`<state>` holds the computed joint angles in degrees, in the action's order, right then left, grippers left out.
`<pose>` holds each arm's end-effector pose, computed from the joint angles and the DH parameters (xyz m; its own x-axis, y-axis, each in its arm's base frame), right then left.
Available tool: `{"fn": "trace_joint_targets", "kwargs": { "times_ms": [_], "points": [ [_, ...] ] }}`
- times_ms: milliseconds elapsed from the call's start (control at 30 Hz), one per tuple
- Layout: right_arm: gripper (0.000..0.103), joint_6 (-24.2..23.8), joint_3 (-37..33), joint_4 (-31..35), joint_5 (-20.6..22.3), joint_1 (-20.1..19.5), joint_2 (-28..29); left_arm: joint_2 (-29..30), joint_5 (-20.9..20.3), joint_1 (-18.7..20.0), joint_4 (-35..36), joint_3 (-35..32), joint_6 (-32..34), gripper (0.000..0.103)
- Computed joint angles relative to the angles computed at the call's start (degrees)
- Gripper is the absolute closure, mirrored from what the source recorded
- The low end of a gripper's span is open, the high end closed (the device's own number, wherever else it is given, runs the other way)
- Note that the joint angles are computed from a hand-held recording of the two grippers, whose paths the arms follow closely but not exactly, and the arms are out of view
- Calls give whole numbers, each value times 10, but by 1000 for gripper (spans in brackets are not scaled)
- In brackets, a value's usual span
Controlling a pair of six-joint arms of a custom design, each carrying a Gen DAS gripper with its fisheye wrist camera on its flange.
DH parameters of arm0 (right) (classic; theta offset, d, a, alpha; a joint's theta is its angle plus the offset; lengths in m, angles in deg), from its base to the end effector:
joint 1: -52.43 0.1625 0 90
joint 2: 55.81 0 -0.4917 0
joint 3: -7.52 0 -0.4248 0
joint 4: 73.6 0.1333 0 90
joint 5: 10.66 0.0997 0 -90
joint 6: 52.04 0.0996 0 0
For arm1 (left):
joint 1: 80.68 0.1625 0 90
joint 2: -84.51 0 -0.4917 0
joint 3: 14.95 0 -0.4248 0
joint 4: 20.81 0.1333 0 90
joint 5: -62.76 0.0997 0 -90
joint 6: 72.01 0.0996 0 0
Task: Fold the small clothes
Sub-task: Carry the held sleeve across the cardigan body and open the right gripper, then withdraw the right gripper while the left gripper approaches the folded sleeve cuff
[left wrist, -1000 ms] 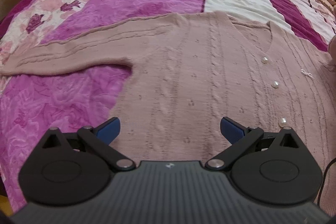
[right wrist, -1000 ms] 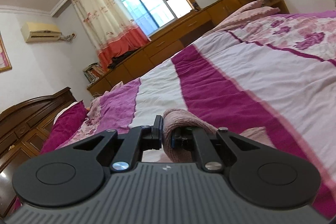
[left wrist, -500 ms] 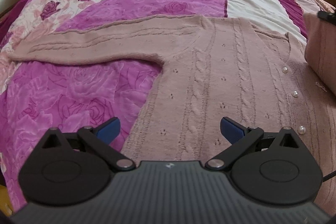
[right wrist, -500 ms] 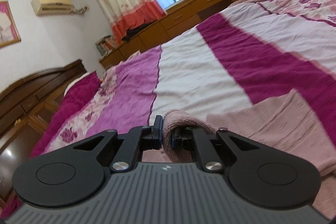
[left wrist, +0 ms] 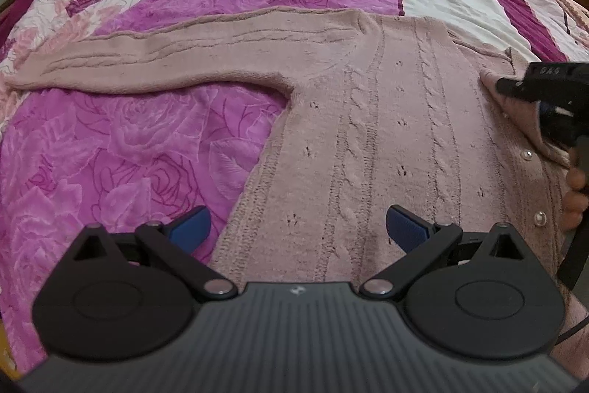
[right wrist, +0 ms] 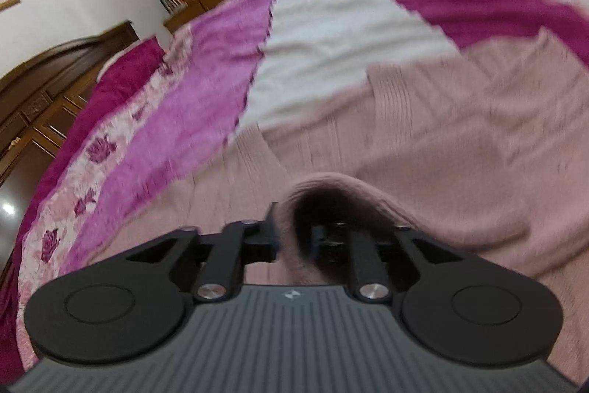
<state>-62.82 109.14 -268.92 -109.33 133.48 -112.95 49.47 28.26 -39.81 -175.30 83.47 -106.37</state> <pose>0.0073 -0.7143 0.3170 -0.9534 0.1888 0.2355 -0.1044 0.5259 -0.8441 -0.3836 -0.6168 0.0106 -0.7426 -0.0243 -0.6693 0.4081 0.7759 -0.4810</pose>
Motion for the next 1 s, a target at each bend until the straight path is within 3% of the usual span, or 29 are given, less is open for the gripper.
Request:
{"fn": "trace_joint_targets", "kwargs": {
  "times_ms": [167,267,500,733,1000],
  "points": [
    [50,6,27,9,41,-10,-13,2,0,-1,-4,-2,6,0],
    [42,0,47,5,46,-9,-26,3,-1,-1,-7,-1,8,0],
    [38,-4,97,18,60,-10,-77,4,-3,-6,-23,-4,30,0],
    [38,-33,142,-2,67,-18,-137,22,-12,-13,-55,-26,108,0],
    [38,-63,161,-67,16,-37,-164,61,-27,-17,-66,-81,176,0]
  ]
}}
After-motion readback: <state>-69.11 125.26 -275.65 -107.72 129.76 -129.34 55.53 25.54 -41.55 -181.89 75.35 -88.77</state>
